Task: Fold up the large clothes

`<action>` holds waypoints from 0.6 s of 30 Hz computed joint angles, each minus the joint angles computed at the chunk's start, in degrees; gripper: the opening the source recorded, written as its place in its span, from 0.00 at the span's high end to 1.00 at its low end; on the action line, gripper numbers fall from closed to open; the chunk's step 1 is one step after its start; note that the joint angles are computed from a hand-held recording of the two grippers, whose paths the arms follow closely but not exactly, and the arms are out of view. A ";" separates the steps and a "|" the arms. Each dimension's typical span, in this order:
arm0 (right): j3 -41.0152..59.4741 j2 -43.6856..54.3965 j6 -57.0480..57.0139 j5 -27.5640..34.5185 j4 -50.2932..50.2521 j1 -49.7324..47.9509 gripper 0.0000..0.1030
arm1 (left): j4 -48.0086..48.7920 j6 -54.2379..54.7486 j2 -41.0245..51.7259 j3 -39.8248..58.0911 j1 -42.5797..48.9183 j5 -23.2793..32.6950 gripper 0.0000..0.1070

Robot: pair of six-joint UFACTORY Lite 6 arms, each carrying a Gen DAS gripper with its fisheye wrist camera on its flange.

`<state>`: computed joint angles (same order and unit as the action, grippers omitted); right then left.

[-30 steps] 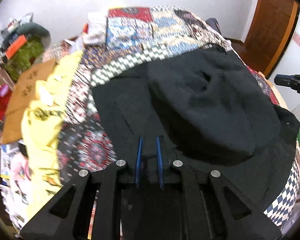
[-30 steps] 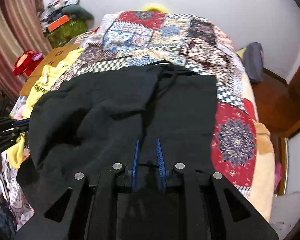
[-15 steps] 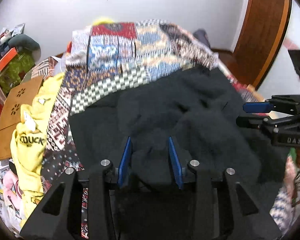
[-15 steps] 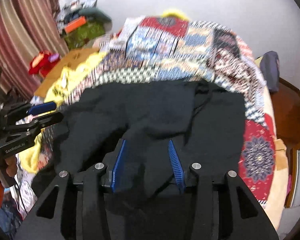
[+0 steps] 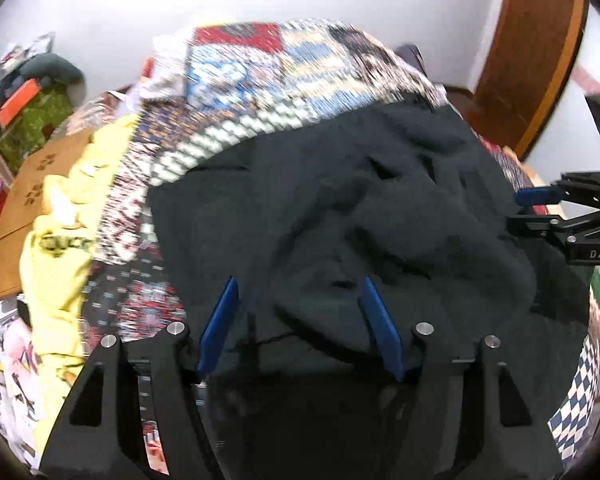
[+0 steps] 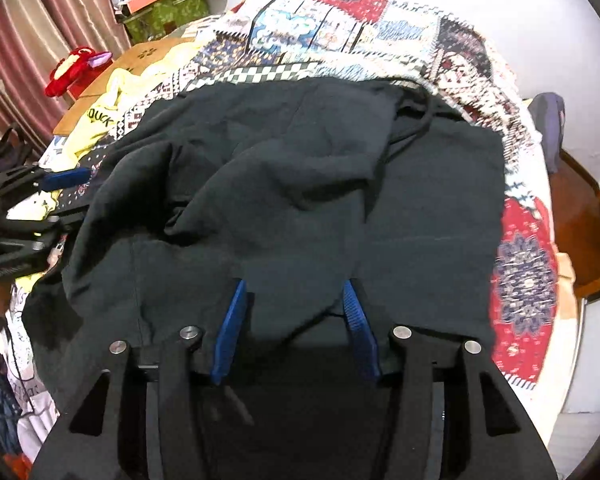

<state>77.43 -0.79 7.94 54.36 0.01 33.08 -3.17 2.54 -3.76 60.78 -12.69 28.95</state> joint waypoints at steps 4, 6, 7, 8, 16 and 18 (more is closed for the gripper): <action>1.96 -1.54 -1.67 0.30 -0.37 -4.08 0.53 | 0.40 0.55 -1.39 1.51 6.88 0.81 0.33; 3.15 -1.38 -2.17 -0.12 -0.28 -6.67 0.49 | -2.85 3.57 0.19 3.34 12.26 1.23 0.33; 3.67 -1.24 -2.34 -0.41 -0.15 -8.08 0.47 | -4.89 5.49 0.89 3.81 14.16 1.42 0.33; 4.32 -0.87 -2.52 -0.62 0.05 -9.39 0.46 | -7.91 7.89 2.22 4.62 16.61 1.87 0.33; 7.83 6.37 -7.13 -0.75 7.47 -21.48 0.45 | -36.34 29.27 17.80 9.92 29.57 7.86 0.33; 8.42 8.97 -9.01 -0.38 9.59 -24.11 0.45 | -40.26 31.72 22.13 11.80 30.21 9.02 0.33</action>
<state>85.85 8.18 -1.06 53.98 9.60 8.97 -43.44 34.25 18.37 72.59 17.52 37.97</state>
